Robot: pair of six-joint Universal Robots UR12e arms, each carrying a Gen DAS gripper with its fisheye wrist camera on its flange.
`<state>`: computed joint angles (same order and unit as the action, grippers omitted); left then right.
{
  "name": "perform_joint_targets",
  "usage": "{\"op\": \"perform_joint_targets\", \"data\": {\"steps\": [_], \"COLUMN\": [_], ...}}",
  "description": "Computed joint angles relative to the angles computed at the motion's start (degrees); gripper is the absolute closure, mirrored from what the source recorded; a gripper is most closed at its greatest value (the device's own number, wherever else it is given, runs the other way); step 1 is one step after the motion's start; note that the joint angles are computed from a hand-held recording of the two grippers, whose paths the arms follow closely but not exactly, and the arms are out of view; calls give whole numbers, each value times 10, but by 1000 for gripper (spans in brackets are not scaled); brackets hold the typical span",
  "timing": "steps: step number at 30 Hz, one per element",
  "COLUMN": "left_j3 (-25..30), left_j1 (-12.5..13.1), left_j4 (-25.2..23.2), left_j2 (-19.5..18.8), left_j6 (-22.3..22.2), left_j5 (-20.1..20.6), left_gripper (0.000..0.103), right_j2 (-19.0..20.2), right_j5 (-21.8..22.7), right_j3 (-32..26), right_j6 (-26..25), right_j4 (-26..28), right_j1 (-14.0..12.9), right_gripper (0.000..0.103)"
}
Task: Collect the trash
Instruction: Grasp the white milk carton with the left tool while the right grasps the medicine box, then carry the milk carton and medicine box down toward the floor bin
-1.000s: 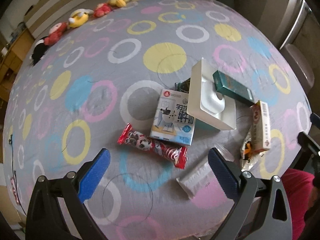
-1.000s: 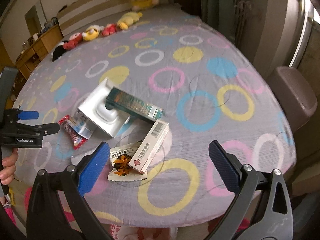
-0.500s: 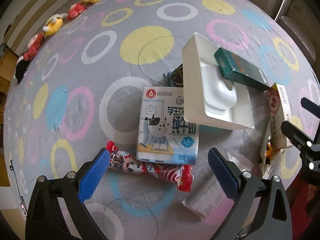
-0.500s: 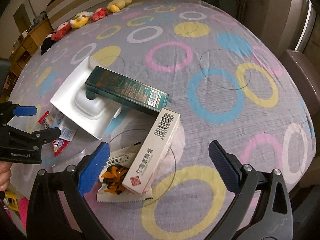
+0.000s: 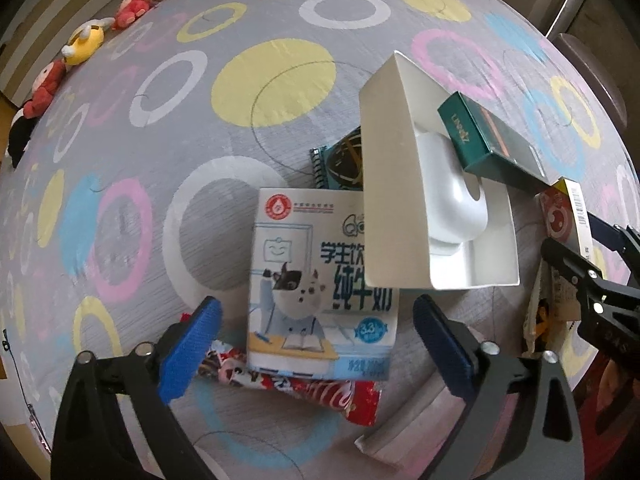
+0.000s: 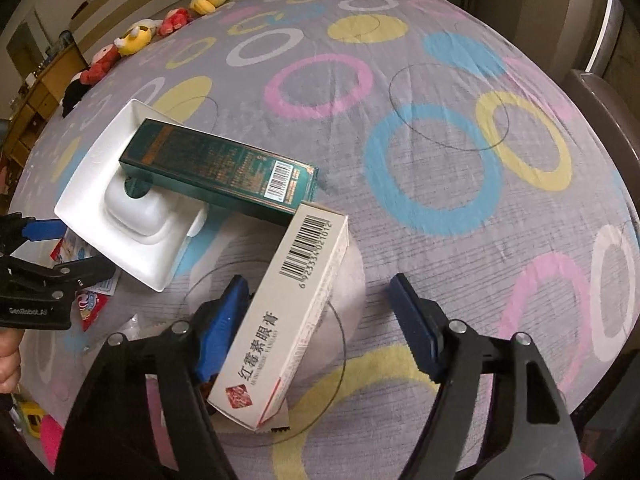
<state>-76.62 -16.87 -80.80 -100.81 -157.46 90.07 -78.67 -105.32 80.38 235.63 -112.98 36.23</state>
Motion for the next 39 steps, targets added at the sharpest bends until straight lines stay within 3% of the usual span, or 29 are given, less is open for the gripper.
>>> {"op": "perform_joint_targets", "data": {"steps": [1, 3, 4, 8, 10, 15, 29, 39], "left_j3": [2, 11, 15, 17, 18, 12, 21, 4], "left_j1": [-1, -1, -2, 0, 1, 6, 20, 30], "left_j4": [-6, -20, -25, -27, -29, -31, -27, -14], "left_j2": [-2, -9, -13, -14, -14, -5, 14, 63], "left_j6": [-2, -8, -15, -24, -29, -30, -73, -93], "left_j5": [-1, -4, -1, -10, -14, -15, -9, -11], "left_gripper": [25, 34, 37, 37, 38, 38, 38, 38], "right_j2": [-1, -1, -2, -10, -15, -14, -18, -21], "right_j5": [-1, -2, -1, 15, 20, 13, -57, -91], "right_j3": [0, 1, 1, 12, 17, 12, -15, -46], "right_j6": [0, -1, -1, 2, 4, -6, -25, -44], "right_j4": [0, 0, 3, -12, -17, -6, 33, 27], "right_j1": [0, 0, -1, -6, -8, -5, 10, 29], "right_gripper": [35, 48, 50, 73, 78, 78, 78, 78]}}
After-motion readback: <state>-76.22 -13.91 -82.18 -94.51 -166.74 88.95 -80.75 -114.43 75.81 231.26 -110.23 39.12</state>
